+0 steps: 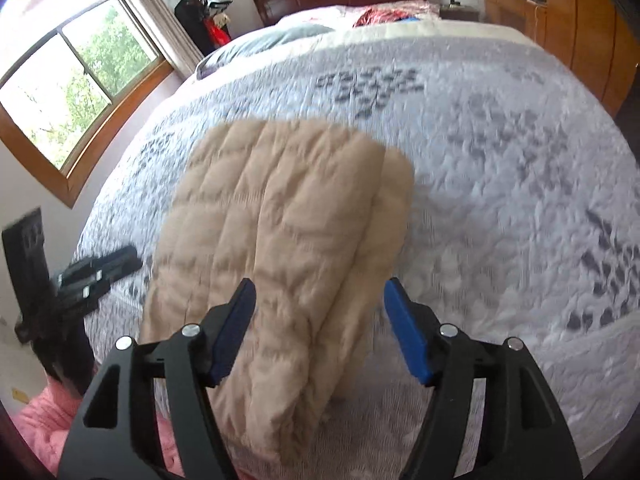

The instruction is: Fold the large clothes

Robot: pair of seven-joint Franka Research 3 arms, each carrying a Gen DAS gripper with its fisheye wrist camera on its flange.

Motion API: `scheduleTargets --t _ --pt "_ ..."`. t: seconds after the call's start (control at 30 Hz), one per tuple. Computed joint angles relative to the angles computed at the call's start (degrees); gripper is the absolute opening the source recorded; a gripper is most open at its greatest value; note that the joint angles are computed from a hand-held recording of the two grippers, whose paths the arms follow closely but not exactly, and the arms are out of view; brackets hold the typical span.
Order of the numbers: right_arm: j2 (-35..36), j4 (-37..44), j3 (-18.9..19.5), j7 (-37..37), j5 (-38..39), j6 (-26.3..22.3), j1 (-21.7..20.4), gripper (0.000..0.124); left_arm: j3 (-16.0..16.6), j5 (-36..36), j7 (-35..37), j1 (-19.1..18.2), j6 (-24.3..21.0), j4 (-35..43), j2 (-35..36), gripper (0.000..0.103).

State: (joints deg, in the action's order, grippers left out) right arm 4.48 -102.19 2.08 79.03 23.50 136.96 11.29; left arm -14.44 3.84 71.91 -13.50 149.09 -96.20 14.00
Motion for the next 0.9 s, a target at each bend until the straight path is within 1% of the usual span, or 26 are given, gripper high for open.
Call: scheduleTargets --t 0.07,0.13,0.23,0.27,0.3,0.33,0.37,0.4,0.43,0.47,0.53,0.6,0.67,0.73,0.8,0.9 --pt "2.76 3.85 -0.13 -1.04 1.47 -1.68 -0.53 0.073 -0.44 -0.76 0.97 0.14 -0.25 1.12 0.65 0.041" --pt "6.73 9.20 -0.07 -0.74 1.71 -4.35 -0.85 0.075 -0.82 -1.31 1.69 -0.04 -0.79 2.70 1.68 0.041" --pt "12.64 16.82 -0.18 1.19 -0.34 -7.38 -0.93 0.075 -1.21 -2.28 2.18 -0.30 -1.72 5.20 3.56 0.041" --pt "14.66 19.13 -0.10 1.43 -0.64 -8.65 -1.13 0.073 -1.29 -2.54 2.35 -0.35 -1.91 5.99 4.25 0.041" --pt "15.80 20.39 0.08 1.67 -0.81 -9.40 -1.17 0.068 -1.34 -2.70 2.47 -0.44 -2.14 6.96 5.09 0.041" --pt "17.31 22.26 0.24 2.00 -0.97 -10.39 -1.22 0.051 -1.27 -2.58 2.37 -0.65 -2.57 7.99 5.99 0.041" --pt "17.87 22.93 0.32 2.16 -1.10 -10.83 -1.31 0.037 -1.22 -2.55 2.22 -0.81 -3.37 9.09 6.93 0.041" --pt "18.28 23.40 0.41 2.22 -1.07 -10.93 -1.41 0.031 -1.28 -2.76 2.29 -0.78 -3.99 9.88 7.58 0.041" --pt "18.07 23.05 0.53 2.05 -0.89 -10.50 -1.52 0.020 -1.22 -2.78 2.13 -0.86 -4.35 10.56 8.24 0.041" --pt "17.43 22.12 0.95 1.03 0.49 -9.70 -2.13 0.014 -1.18 -2.75 2.12 -0.88 -4.32 10.90 8.61 0.041" --pt "15.95 20.22 1.82 -1.47 4.69 -8.96 -3.81 0.011 -1.39 -3.07 2.51 -0.67 -3.71 10.83 8.65 0.041" --pt "14.88 18.88 1.65 -2.06 6.09 -8.21 -4.16 0.010 -1.81 -3.73 3.29 -0.44 -3.48 11.26 8.95 0.041" --pt "14.43 17.86 1.07 -1.51 5.98 -7.86 -4.15 0.009 -1.99 -3.87 3.88 -0.64 -4.18 12.62 9.93 0.041" --pt "15.31 18.03 0.51 -0.07 5.13 -8.36 -4.04 0.009 -1.81 -3.28 4.07 -1.30 -5.19 14.53 11.48 0.041" --pt "17.54 19.40 0.32 1.24 4.95 -9.94 -4.38 0.009 -1.19 -1.45 4.41 -2.45 -6.88 17.72 14.09 0.041" --pt "19.82 20.49 0.77 1.82 6.34 -10.42 -5.19 0.010 -1.36 -1.80 5.07 -2.69 -10.01 23.06 18.19 0.042"
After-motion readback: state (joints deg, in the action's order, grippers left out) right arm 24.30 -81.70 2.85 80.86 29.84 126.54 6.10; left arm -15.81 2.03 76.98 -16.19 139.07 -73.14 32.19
